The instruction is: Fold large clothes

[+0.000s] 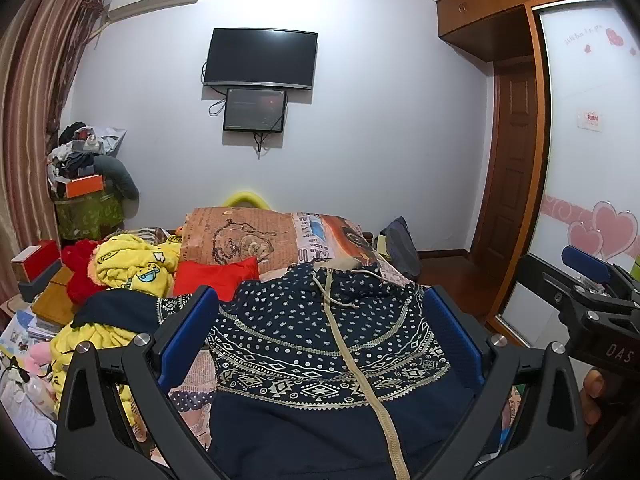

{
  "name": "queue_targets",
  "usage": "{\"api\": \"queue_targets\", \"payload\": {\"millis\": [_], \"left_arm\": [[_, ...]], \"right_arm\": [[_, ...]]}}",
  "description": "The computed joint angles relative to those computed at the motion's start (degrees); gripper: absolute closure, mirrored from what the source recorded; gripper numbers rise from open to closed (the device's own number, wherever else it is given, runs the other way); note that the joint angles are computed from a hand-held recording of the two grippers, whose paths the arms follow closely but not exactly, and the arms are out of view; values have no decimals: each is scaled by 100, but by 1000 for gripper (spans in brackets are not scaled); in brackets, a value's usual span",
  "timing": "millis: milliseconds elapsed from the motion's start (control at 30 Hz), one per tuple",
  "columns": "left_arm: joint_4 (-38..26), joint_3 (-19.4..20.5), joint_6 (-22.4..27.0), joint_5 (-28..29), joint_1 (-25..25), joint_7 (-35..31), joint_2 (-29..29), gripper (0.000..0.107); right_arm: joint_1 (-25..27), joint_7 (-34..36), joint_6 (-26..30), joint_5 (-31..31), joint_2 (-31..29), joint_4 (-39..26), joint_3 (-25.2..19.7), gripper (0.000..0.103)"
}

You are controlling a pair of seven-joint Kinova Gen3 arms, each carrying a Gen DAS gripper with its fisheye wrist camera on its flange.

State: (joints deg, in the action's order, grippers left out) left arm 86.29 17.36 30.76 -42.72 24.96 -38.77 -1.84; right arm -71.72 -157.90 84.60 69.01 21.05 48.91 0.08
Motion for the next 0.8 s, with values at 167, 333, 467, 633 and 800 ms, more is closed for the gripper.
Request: {"api": "queue_targets", "payload": {"millis": [167,333,467,633,800], "left_arm": [[7,24,15,-137,12,102,5,5],[-1,1,12,-101,38,59,18,5],[4,4,13,-137,56,103,22,5],[-19,-18,23,-92,63,48,32,5],[-32,-57,-14,74,52,-59,36,5]], "right_arm": [[-1,10,-1,-4,2,-8,4,0],[-1,11,0,-7,4,-13,4,0],[-7,9,8,1,5,-8,8,0],[-2,17,-2,-16,16,-26,9,0],[0,69,-10,-63,48,-81,27,0]]}}
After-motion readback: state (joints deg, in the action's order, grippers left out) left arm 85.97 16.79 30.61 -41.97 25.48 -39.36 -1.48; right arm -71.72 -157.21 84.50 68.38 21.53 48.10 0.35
